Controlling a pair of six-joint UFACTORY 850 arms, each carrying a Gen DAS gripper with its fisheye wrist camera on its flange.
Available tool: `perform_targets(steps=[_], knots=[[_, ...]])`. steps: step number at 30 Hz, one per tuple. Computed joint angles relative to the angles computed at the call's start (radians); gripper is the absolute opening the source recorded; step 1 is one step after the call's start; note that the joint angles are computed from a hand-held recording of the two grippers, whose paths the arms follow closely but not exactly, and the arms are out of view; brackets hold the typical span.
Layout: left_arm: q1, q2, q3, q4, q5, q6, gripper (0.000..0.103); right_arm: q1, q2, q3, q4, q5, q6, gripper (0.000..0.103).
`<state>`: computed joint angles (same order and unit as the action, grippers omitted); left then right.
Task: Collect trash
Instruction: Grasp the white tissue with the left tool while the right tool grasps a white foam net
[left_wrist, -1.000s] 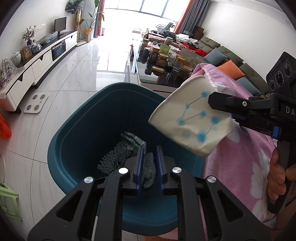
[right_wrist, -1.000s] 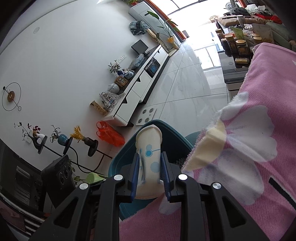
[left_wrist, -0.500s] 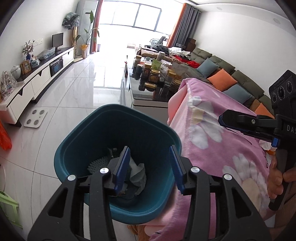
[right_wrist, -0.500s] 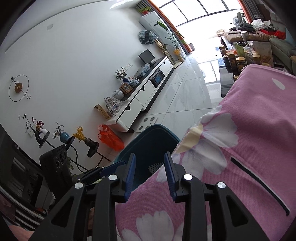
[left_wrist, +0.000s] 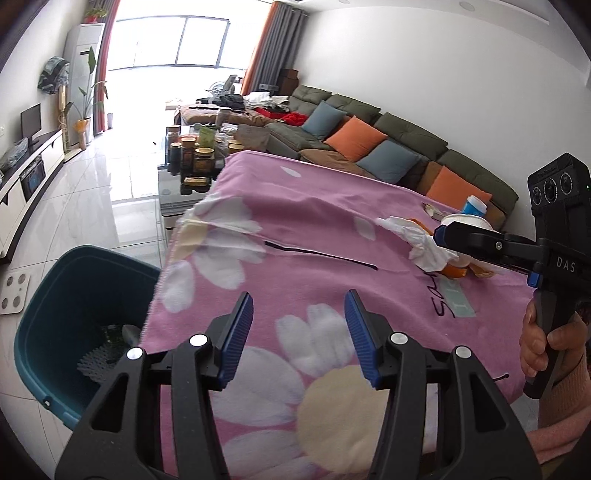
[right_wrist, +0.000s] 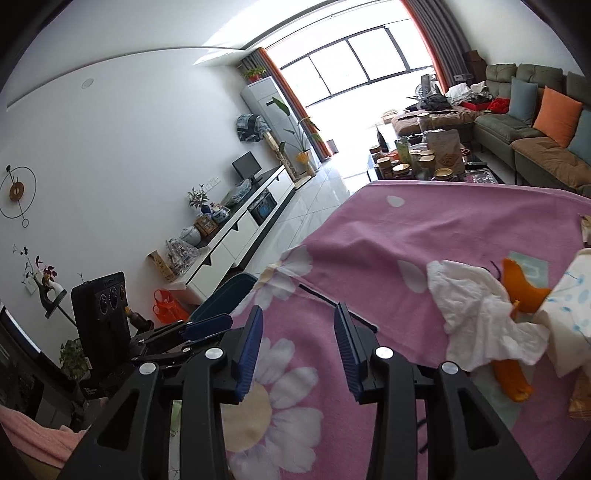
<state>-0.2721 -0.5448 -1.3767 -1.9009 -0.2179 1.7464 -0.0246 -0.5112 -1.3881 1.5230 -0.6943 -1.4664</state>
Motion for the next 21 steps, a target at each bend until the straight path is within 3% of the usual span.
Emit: perform_targets(steps=[12, 21], knots=[[-0.091, -0.166, -0.245, 0.511, -0.086, -0.483, 0.053, -0.150, 0.127, 0.194, 0.325, 0.157, -0.260, 0.041], [-0.125, -0.299, -0.464, 0.821, -0.156, -0.828, 0.055, -0.227, 0.126, 0.223, 0.545, 0.216, -0.425, 0.050]])
